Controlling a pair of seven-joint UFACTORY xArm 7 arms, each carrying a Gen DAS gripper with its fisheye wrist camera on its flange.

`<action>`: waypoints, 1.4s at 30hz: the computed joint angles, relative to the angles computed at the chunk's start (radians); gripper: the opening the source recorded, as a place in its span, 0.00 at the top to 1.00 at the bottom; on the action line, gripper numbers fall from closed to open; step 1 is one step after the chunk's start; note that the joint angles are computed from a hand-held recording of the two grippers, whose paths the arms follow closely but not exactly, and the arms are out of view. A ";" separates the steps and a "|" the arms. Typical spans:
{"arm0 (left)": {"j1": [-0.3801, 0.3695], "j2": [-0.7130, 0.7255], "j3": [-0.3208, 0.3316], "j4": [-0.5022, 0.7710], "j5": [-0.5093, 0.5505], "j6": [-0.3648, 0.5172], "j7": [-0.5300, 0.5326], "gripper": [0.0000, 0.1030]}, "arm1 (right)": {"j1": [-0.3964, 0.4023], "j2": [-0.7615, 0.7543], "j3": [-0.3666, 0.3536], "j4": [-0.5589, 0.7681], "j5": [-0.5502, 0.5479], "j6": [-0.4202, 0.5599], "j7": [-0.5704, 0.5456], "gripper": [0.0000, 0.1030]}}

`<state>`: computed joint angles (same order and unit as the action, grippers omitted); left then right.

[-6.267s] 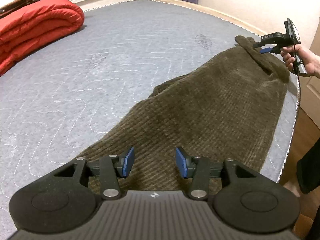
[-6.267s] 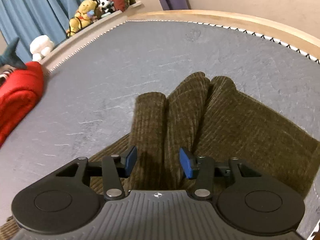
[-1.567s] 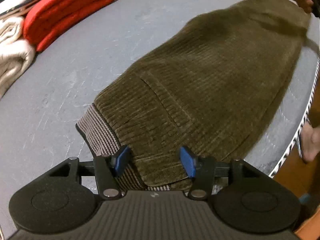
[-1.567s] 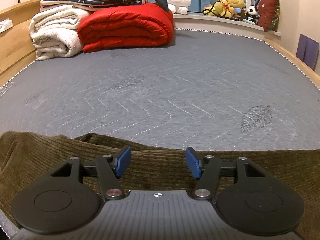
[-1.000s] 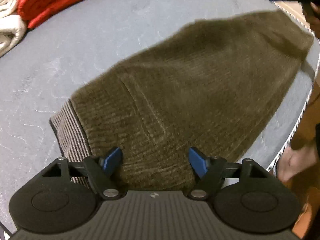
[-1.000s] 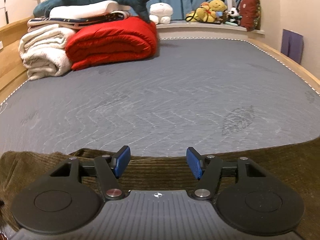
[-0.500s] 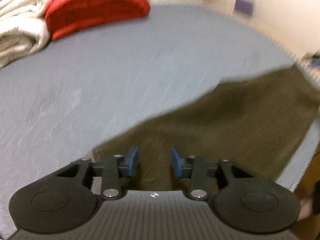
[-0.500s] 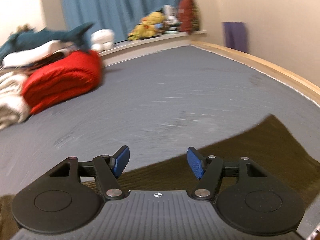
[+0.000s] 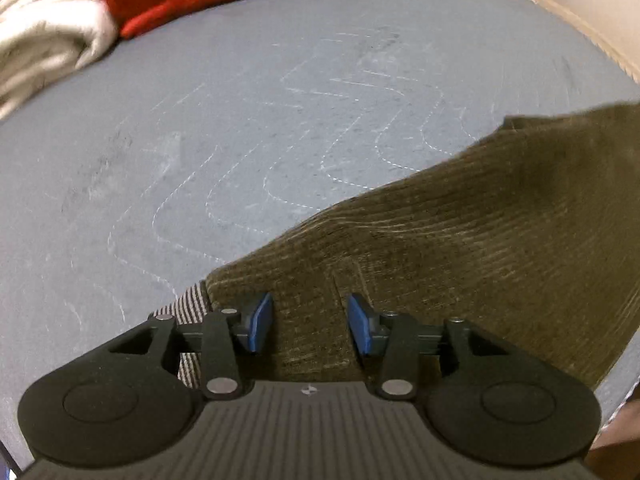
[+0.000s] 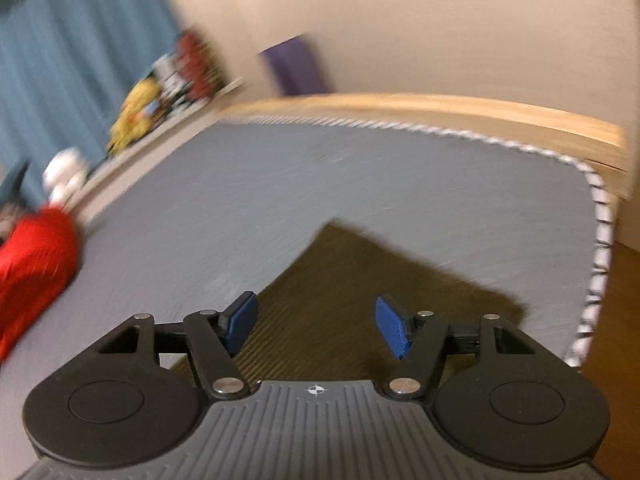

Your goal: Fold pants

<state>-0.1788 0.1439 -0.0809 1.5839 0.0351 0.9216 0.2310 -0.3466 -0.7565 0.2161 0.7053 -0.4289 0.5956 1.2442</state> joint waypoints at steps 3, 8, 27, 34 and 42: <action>-0.004 -0.033 -0.019 -0.010 -0.075 -0.030 0.023 0.50 | -0.055 -0.085 -0.030 -0.069 0.012 0.019 0.075 0.35; -0.033 -0.083 -0.046 -0.026 -0.161 -0.077 0.117 0.32 | -0.082 -0.195 -0.109 -0.212 0.112 0.024 0.157 0.35; -0.075 -0.093 -0.051 -0.052 -0.216 -0.124 0.173 0.31 | -0.137 -0.072 -0.092 -0.291 0.234 -0.151 0.024 0.77; -0.067 -0.093 -0.044 -0.057 -0.204 -0.139 0.151 0.31 | -0.219 -0.087 0.132 -0.086 0.036 -0.055 0.150 0.81; -0.061 -0.077 -0.041 -0.051 -0.172 -0.137 0.122 0.31 | -0.111 0.099 0.505 0.298 -0.346 -0.172 -0.090 0.81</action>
